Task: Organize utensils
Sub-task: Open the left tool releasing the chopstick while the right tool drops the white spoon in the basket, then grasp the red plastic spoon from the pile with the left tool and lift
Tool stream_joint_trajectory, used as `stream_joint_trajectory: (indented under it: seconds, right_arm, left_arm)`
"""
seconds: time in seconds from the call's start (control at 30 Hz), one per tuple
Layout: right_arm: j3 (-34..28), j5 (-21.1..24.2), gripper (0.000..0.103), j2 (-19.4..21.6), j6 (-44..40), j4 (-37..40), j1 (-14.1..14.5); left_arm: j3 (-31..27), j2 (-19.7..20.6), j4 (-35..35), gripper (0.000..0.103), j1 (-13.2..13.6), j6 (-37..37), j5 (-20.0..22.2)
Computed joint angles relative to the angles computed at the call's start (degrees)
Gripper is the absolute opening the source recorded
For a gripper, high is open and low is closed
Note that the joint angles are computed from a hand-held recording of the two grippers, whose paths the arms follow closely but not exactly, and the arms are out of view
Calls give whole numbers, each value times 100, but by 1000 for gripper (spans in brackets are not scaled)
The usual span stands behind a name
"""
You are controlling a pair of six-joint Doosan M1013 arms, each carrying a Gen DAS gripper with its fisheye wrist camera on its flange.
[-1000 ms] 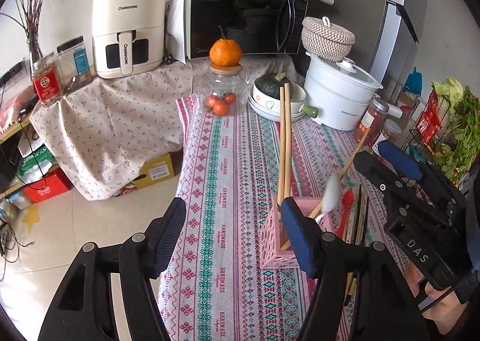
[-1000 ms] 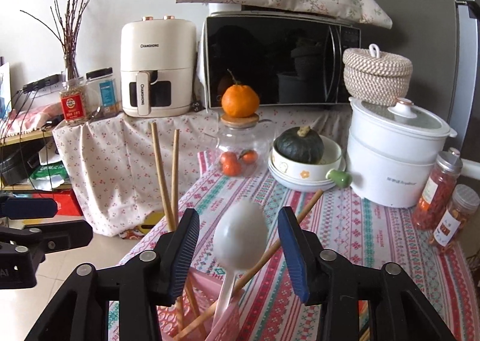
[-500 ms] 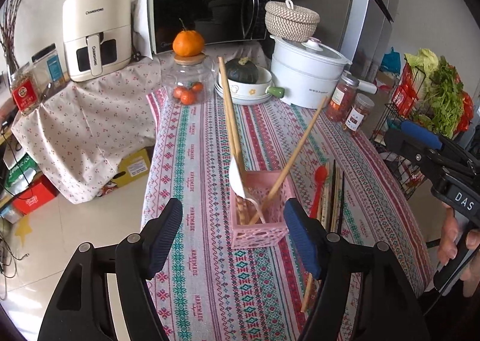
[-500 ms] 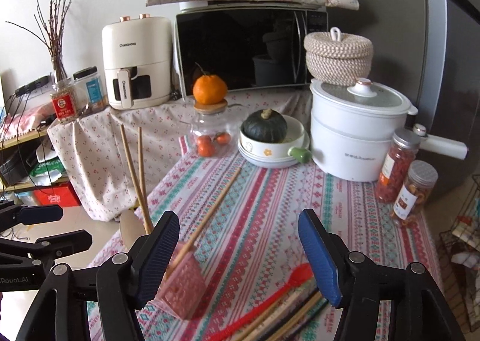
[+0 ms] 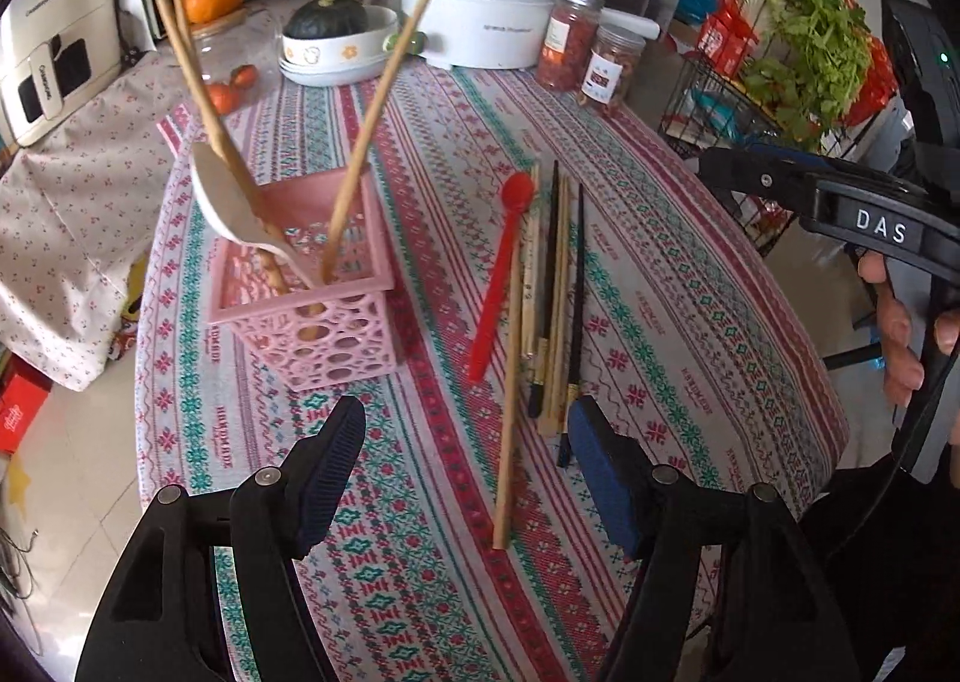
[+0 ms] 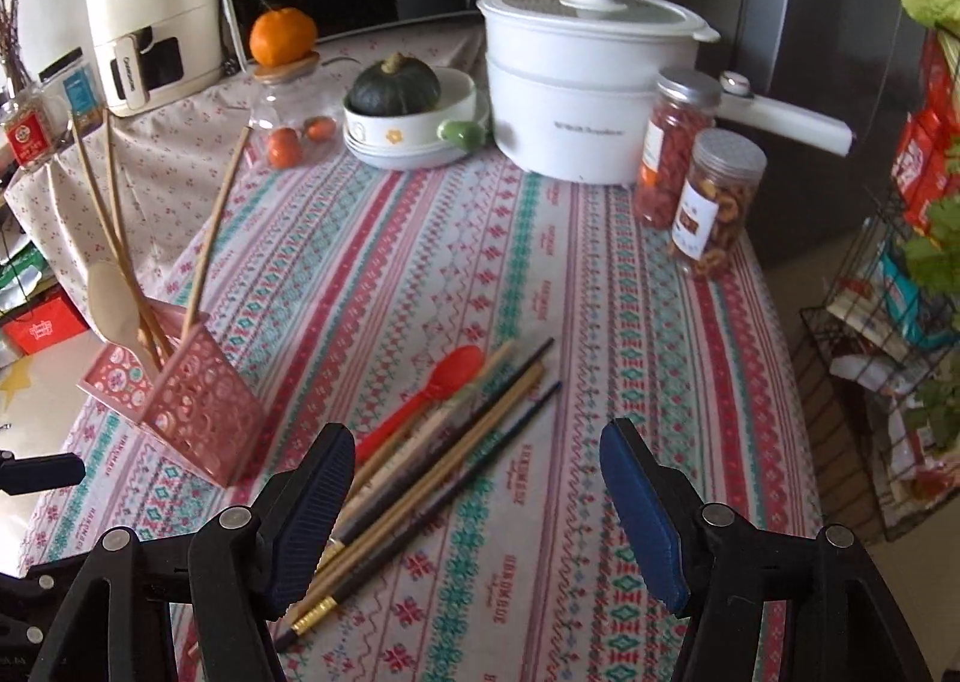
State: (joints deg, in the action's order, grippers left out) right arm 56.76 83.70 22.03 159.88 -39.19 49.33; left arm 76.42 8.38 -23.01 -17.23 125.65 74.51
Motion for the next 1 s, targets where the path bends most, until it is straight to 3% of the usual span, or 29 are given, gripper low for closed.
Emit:
stream_joint_trajectory:
  seconds: [0.23, 0.37, 0.53, 0.77, 0.87, 0.93, 1.0]
  right_arm:
    - [469, -76, 71, -315, 315, 630, -224]
    - [676, 34, 71, -449, 463, 607, -284]
    - [947, -77, 71, -625, 637, 825, -386]
    - [1110, -196, 71, -732, 530, 1021, -501]
    - [1191, -260, 71, -791, 587, 1052, -533]
    - [1235, -304, 71, -828, 643, 1063, -546]
    - [1268, -334, 71, -854, 690, 1075, -553]
  left_arm:
    - [-7, 56, 444, 20, -587, 168, -191]
    - [-366, 426, 610, 13, -895, -434, 12]
    - [-745, 813, 1247, 11, -1263, -1138, -334]
    - [-1374, 1407, 1930, 13, -1468, -2033, -207]
    - [-1597, 1610, 2025, 22, -1477, -2280, -94]
    - [-1744, 1740, 1875, 35, -1445, -2372, 43]
    - [-1805, 1807, 1828, 38, -1439, -2445, 68]
